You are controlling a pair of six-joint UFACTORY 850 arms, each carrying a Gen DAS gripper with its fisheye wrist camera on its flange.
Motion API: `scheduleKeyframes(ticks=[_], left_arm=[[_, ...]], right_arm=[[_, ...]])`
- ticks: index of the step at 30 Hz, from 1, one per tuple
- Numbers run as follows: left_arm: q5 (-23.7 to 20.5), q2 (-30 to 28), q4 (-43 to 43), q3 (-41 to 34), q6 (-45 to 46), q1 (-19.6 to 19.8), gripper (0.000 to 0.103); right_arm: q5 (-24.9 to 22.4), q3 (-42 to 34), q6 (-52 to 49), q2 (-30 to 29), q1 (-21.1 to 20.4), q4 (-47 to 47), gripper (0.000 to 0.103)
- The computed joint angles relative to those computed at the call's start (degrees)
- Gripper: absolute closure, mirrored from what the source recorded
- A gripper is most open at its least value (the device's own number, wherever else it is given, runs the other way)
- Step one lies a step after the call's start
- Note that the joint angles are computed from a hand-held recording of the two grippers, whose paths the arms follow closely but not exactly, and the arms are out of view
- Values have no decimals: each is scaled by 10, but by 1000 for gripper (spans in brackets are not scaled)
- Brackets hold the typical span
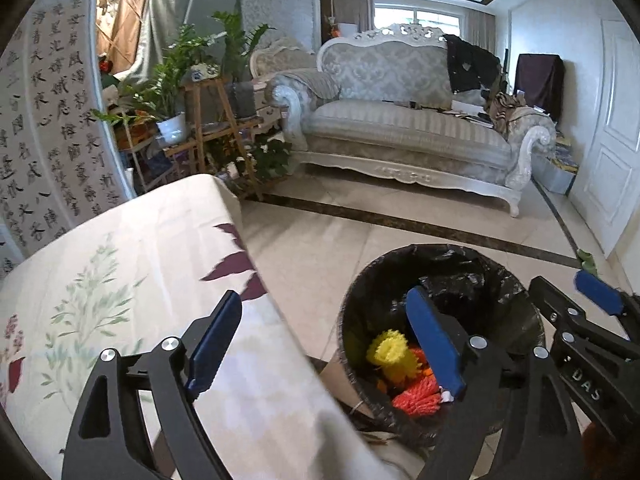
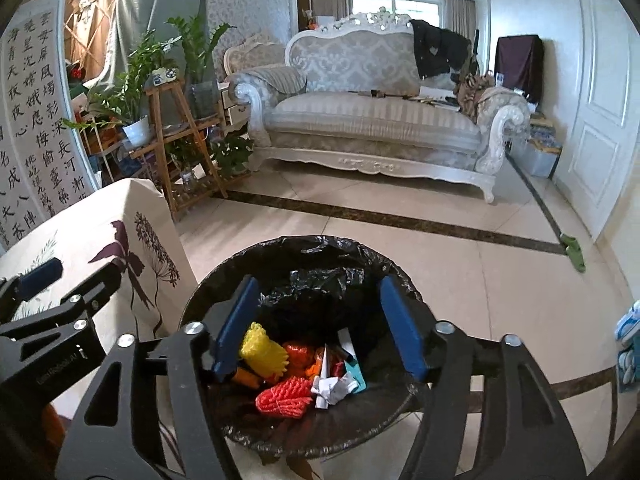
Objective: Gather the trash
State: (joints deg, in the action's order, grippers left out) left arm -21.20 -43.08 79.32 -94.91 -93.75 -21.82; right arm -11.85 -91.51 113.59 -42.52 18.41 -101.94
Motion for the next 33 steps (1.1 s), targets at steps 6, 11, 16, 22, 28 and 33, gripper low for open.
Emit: scheduleKeyframes(ticks=[6, 11, 16, 22, 28, 33], left_arm=[[-6, 36, 76, 49, -82, -4, 19], [-10, 60, 108, 80, -118, -7, 19], [-11, 81, 140, 111, -159, -10, 18], [-13, 91, 155, 127, -181, -11, 18], [-16, 99, 174, 138, -204, -13, 18], [-14, 102, 172, 140, -204, -12, 18]], right_arm=[[-25, 42, 71, 35, 9, -65, 35], [-42, 67, 98, 55, 16, -88, 33], [-46, 90, 126, 71, 20, -112, 32], [-48, 107, 136, 83, 26, -119, 32], [-49, 117, 151, 90, 28, -134, 32], [-50, 118, 149, 92, 29, -132, 32]])
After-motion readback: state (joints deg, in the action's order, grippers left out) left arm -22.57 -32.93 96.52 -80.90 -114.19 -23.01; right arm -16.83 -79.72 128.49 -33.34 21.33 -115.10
